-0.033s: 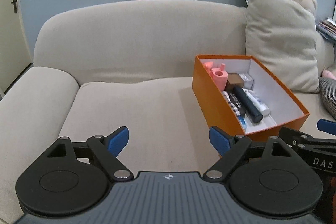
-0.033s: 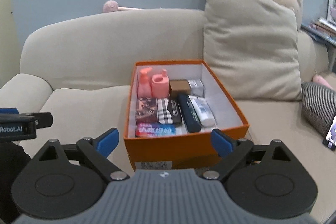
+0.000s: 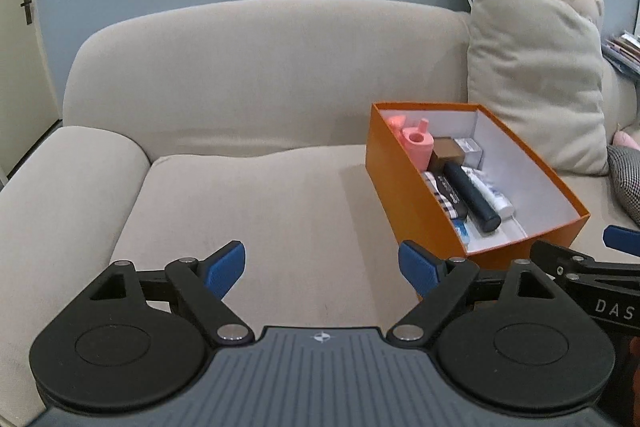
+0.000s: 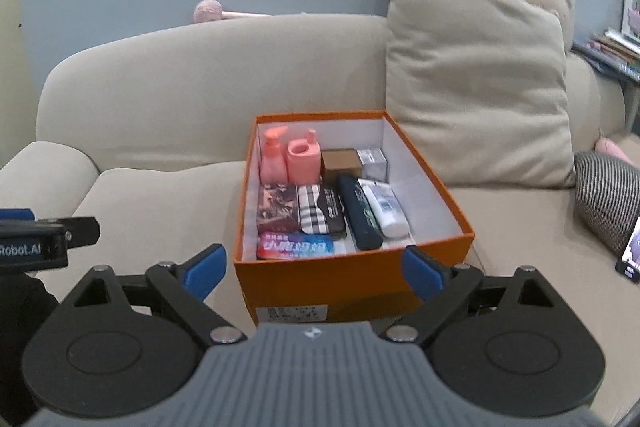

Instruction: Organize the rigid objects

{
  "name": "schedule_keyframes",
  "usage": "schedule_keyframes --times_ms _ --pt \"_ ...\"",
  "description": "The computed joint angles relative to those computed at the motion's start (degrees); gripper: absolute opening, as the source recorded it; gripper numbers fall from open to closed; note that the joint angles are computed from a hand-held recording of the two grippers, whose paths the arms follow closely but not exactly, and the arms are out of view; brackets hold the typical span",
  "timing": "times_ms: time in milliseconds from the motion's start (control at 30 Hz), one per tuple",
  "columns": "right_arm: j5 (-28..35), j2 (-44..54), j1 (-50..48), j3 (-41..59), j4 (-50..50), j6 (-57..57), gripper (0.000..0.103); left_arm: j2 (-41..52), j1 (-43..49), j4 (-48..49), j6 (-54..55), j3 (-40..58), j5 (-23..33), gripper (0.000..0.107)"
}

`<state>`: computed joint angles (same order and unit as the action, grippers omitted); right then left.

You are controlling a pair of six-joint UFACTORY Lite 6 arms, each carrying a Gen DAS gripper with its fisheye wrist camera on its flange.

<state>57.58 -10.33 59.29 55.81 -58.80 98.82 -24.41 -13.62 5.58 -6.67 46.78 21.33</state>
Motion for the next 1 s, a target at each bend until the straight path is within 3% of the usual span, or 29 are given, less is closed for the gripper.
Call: schedule_keyframes --times_ms 1000 --pt "-0.45 3.14 0.38 2.22 0.77 -2.39 0.095 -0.89 -0.91 0.97 0.68 -1.53 -0.91 0.101"
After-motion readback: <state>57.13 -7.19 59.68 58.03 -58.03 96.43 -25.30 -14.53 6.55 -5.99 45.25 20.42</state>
